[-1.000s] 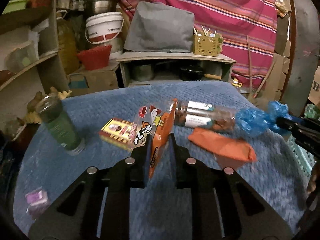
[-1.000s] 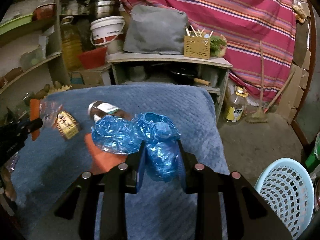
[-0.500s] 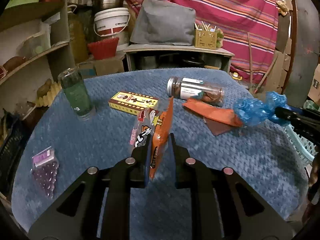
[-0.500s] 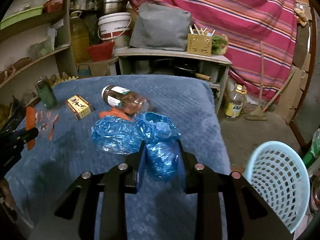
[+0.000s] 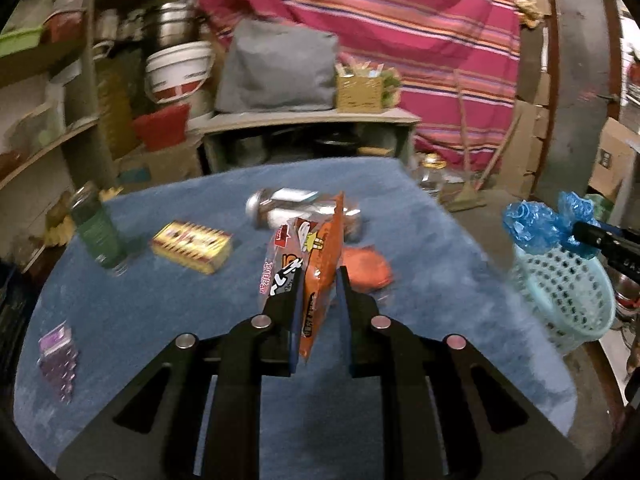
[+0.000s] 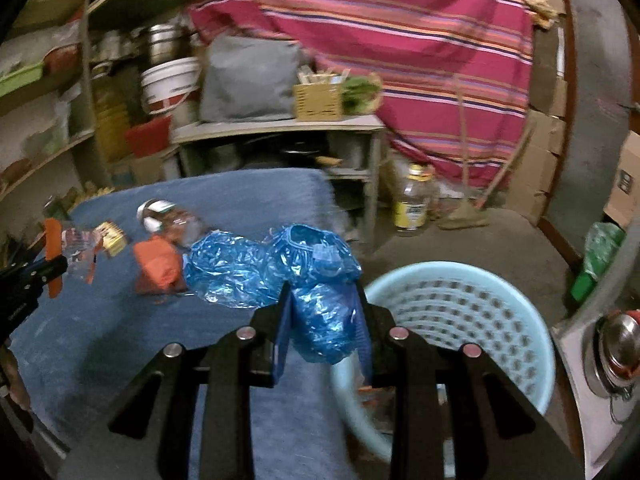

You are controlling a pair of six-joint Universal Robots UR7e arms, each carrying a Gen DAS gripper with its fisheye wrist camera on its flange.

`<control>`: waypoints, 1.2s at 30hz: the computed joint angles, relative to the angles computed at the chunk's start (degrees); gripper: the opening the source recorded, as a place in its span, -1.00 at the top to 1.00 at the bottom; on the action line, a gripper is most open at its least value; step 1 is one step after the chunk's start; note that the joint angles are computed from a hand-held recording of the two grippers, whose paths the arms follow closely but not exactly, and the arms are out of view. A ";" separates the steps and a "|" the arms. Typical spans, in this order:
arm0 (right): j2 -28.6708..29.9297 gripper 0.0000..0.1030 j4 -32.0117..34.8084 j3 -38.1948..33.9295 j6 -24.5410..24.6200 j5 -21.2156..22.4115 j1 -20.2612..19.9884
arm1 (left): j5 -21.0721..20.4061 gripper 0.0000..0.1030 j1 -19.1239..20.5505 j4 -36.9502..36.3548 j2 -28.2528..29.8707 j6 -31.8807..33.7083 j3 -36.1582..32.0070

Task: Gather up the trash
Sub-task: 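Carry the snack packet and blue bags over the light-blue basket, then open the left gripper to drop the snack packet while right gripper drops the blue bags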

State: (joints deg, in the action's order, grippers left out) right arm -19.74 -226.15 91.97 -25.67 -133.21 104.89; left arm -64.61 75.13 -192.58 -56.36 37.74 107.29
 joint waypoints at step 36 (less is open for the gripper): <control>-11.42 0.44 -11.26 15.50 1.02 -3.78 -11.04 | -8.45 0.27 -10.83 9.97 18.76 -2.67 -5.08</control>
